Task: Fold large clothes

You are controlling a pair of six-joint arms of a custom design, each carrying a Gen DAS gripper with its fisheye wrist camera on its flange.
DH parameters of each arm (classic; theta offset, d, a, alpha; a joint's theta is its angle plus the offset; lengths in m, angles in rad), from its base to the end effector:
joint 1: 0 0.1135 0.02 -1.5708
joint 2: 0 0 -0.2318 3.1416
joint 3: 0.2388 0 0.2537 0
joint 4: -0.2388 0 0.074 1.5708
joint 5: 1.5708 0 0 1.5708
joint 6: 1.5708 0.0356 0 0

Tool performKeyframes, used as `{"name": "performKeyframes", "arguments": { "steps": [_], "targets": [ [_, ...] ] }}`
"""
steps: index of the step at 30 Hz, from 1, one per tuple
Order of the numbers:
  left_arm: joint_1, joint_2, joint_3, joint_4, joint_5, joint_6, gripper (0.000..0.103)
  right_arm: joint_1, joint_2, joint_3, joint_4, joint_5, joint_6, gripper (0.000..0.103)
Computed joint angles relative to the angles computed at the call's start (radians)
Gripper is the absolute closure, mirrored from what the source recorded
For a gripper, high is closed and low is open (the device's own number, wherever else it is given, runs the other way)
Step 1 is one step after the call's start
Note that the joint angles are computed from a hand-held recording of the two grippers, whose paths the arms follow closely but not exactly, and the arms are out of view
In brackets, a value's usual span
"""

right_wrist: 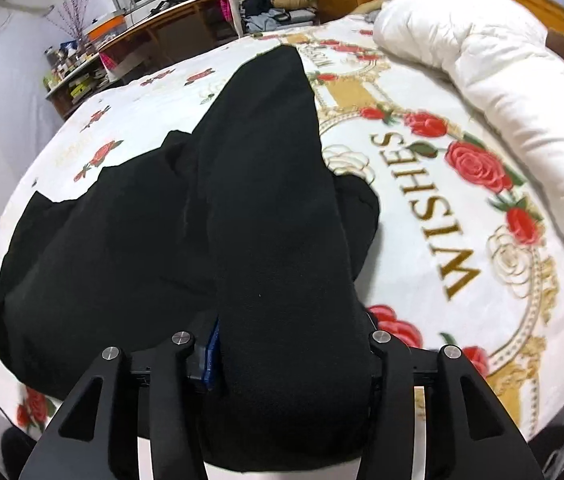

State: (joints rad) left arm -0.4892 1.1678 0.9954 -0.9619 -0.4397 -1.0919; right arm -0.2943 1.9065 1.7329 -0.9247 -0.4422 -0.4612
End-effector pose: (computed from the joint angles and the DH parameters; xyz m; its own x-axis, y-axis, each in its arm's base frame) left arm 0.2076 -0.0934 0.2473 -0.6050 -0.5877 -0.5372 -0.5872 0.7850 -0.1975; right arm 0.3852 -0.1008 0.2543 -0.7968 -0.1788 -0.5771 -0.3113 0.9401 0.1387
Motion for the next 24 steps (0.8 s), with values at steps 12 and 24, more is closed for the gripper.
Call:
{"name": "performKeyframes", "arguments": {
  "steps": [12, 24],
  "targets": [
    [-0.209, -0.007, 0.213, -0.228, -0.185, -0.114, 0.041, -0.061, -0.222, -0.147, 0.094, 0.027, -0.043, 0.038],
    [-0.205, 0.169, 0.095, -0.032, -0.051, -0.075, 0.041, -0.063, -0.171, -0.271, 0.074, 0.029, -0.151, 0.038]
  ]
}}
